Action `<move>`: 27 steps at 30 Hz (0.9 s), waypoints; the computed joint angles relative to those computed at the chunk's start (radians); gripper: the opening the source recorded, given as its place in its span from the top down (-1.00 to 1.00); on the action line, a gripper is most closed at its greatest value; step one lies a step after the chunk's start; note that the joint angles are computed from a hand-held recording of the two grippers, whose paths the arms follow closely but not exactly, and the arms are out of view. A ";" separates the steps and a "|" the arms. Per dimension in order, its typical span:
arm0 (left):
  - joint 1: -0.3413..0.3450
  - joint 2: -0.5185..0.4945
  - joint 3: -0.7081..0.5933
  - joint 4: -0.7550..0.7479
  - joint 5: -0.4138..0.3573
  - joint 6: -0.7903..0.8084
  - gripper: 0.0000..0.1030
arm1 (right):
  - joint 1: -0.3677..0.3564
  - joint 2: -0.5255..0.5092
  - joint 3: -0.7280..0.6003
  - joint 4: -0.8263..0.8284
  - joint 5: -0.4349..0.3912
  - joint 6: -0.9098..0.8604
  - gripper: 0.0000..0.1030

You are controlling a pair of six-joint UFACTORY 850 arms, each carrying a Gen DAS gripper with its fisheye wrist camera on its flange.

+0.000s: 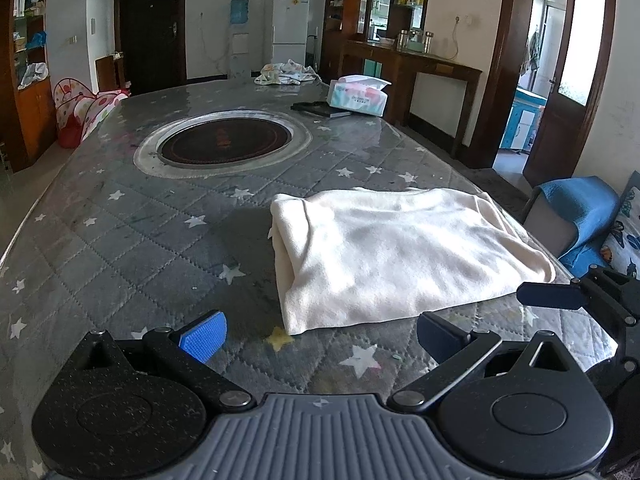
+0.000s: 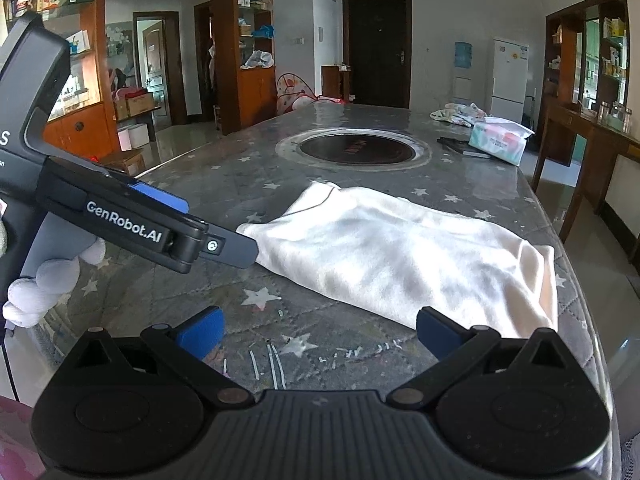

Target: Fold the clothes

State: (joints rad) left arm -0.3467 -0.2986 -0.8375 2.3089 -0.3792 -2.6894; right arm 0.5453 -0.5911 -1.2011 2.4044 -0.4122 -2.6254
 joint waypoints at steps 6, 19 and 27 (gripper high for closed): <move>0.008 -0.015 -0.014 -0.035 0.010 0.039 -1.00 | 0.008 -0.014 -0.021 -0.001 0.011 -0.016 -1.00; 0.041 -0.022 -0.027 -0.014 0.023 0.021 -1.00 | 0.017 -0.049 -0.085 -0.079 0.036 0.032 -0.91; 0.059 -0.025 -0.038 -0.028 0.032 0.017 -1.00 | 0.027 -0.068 -0.118 -0.117 0.041 0.052 -0.85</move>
